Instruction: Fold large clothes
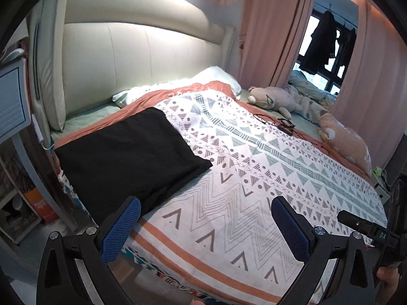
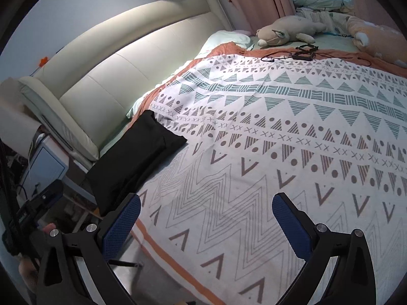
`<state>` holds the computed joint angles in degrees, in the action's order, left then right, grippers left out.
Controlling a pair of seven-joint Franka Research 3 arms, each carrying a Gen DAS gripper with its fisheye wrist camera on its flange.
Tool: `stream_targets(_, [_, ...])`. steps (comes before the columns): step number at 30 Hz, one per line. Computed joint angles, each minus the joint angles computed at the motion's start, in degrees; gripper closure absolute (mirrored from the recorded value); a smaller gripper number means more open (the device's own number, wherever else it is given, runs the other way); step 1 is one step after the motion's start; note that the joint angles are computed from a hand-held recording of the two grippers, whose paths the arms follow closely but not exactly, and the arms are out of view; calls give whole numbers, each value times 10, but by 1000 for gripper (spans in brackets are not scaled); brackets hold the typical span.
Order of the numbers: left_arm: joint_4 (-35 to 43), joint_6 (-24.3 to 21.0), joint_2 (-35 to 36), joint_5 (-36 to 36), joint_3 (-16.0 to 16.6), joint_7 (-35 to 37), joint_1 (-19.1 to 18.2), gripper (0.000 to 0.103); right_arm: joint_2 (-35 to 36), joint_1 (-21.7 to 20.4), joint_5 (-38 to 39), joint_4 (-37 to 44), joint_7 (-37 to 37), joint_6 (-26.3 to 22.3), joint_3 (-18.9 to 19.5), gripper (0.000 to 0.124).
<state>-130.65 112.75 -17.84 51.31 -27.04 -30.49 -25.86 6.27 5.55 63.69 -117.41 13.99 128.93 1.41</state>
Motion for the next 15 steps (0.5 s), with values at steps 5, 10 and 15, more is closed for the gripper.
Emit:
stream_targets(5, [36, -16, 30, 22, -16, 3, -11, 0, -26, -16, 16, -25, -11, 33, -17, 21])
stream_targets(10, [71, -46, 56, 49, -28, -4, -34, 0, -49, -34, 26, -45, -21, 26, -35, 21])
stream_targets(15, [105, -86, 81, 73, -36, 1, -64, 0, -88, -45, 41, -83, -44, 19, -52, 21])
